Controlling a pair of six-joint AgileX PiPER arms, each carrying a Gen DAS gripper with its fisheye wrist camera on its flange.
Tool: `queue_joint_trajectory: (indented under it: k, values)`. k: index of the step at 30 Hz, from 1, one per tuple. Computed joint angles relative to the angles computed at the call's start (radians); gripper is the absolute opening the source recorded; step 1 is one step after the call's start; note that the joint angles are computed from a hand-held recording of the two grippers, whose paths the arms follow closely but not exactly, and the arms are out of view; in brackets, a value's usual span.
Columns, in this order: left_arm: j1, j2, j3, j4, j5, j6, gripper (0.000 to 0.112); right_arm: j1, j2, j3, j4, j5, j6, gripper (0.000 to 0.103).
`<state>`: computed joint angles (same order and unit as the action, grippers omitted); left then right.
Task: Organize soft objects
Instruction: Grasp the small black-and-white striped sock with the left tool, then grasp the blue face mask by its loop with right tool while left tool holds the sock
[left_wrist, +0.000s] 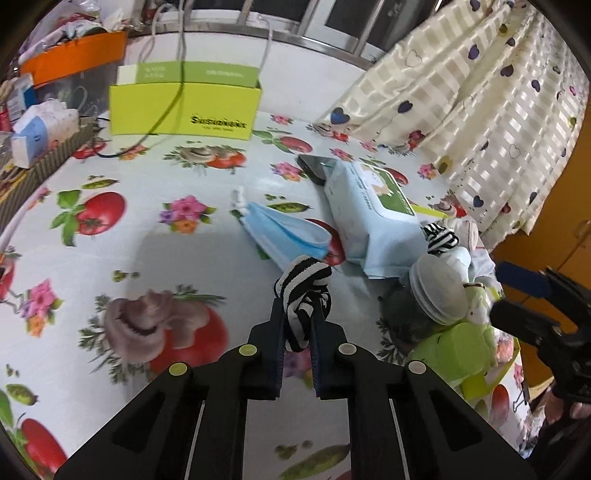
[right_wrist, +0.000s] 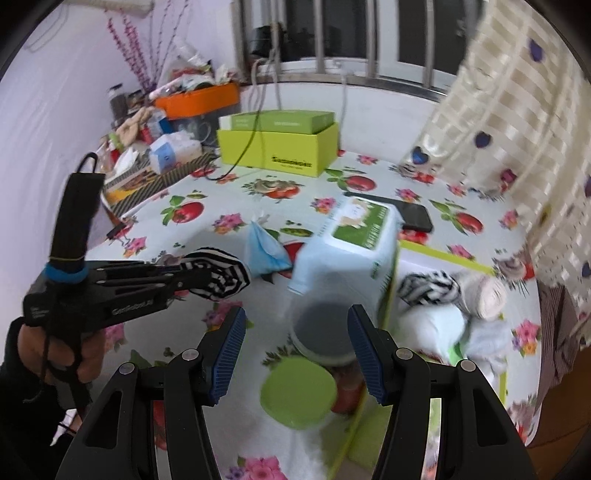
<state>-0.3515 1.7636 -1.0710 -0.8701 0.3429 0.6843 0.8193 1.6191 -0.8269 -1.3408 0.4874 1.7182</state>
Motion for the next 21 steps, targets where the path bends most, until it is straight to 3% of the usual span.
queue_joint_trajectory:
  k: [9,18,21]
  values:
    - [0.053,-0.049,0.054,0.094,-0.061,-0.075,0.012,-0.09,0.201,-0.317,0.455,-0.067,-0.652,0.057]
    - [0.101,-0.05,0.063,0.046,-0.078,-0.003,0.012,-0.139,0.4,-0.616,0.818,0.047,-1.105,0.057]
    - [0.106,-0.047,0.062,0.047,-0.082,-0.003,0.012,-0.154,0.478,-0.739,0.913,0.122,-1.231,0.057]
